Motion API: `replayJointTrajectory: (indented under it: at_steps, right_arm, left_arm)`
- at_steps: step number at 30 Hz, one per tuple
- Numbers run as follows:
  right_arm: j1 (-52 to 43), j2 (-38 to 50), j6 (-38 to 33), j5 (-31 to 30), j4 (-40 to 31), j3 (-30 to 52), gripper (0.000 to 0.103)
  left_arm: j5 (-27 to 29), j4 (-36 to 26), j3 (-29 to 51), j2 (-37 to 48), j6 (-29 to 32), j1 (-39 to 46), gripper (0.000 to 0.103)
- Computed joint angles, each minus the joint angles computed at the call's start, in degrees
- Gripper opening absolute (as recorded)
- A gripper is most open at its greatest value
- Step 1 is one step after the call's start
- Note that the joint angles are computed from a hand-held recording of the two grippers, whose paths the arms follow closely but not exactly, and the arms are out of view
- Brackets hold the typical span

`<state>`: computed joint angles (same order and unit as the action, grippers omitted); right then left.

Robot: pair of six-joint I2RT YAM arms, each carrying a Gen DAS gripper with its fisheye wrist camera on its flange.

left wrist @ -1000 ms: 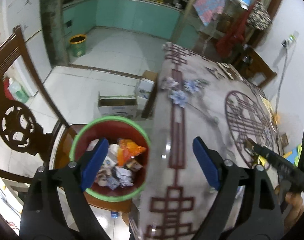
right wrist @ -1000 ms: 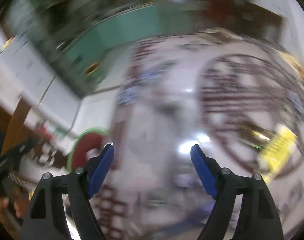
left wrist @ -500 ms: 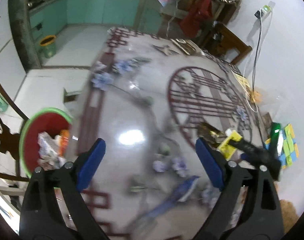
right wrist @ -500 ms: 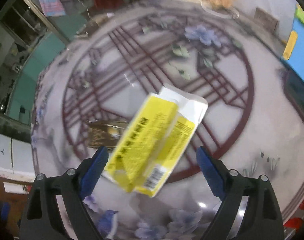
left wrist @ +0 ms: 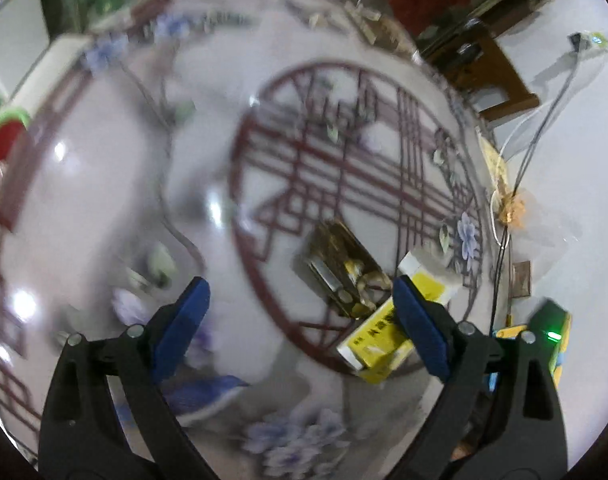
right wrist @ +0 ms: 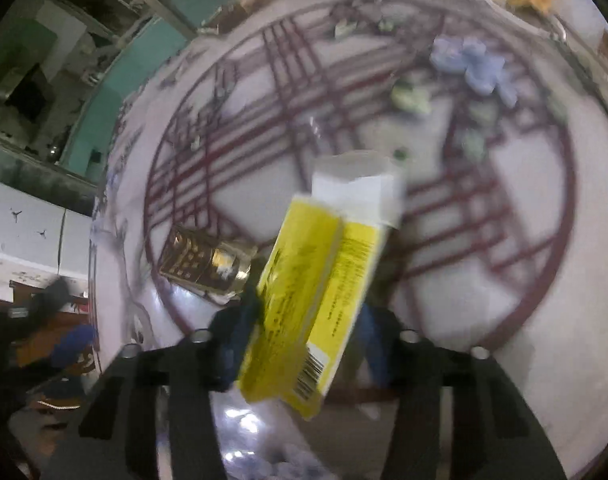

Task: Collect trash
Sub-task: 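Grasp the yellow carton with the right tool while the left tool grasps the gold cigarette pack, then carry the yellow carton and gold pack over the red bucket with both tools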

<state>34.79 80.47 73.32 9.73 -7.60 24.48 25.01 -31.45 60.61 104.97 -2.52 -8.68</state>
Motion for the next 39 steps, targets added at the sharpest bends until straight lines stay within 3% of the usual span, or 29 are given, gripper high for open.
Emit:
replayJointTrajectory:
  at_steps: [3,6,12,16,19,24,30,39]
  right_arm:
    - [-2.34,-8.70,-6.05,3.21,-8.30,-1.00,0.037]
    - [-5.34,-13.75,-11.45,3.99,-12.16,-2.02,0.037]
    - [-10.06,-13.16,-18.07,1.59,-9.49,-3.37,0.037]
    - [-12.46,-12.73,-19.35,-1.13,-6.48,-4.50,0.037]
    - [-12.93,-12.95,-19.98,-1.87,-5.81,-4.43,0.037]
    - [-11.20,-13.39,-20.29,-0.73,-6.31,-2.42,0.037]
    - [-5.71,-15.54,-19.83,4.70,-10.75,2.66,0.037]
    - [6.63,-15.47,-16.19,16.84,-16.62,11.73,0.037]
  left_arm:
    - [-0.46,1.82,0.33,3.35,-4.94,-3.59,0.090]
    - [-2.32,4.53,1.16,6.22,-10.02,-7.21,0.090]
    - [-3.64,6.11,4.23,11.46,-14.98,-10.38,0.089]
    - [-5.78,6.09,5.36,12.61,-11.88,-12.60,0.047]
    - [-5.93,6.48,5.13,11.82,-9.50,-12.99,0.034]
    - [-10.00,8.14,2.25,5.88,-4.44,-13.20,0.033]
    - [-14.56,11.43,-3.88,-7.98,2.96,-11.77,0.033]
    - [-13.34,9.28,-8.57,-22.58,9.31,-4.89,0.033]
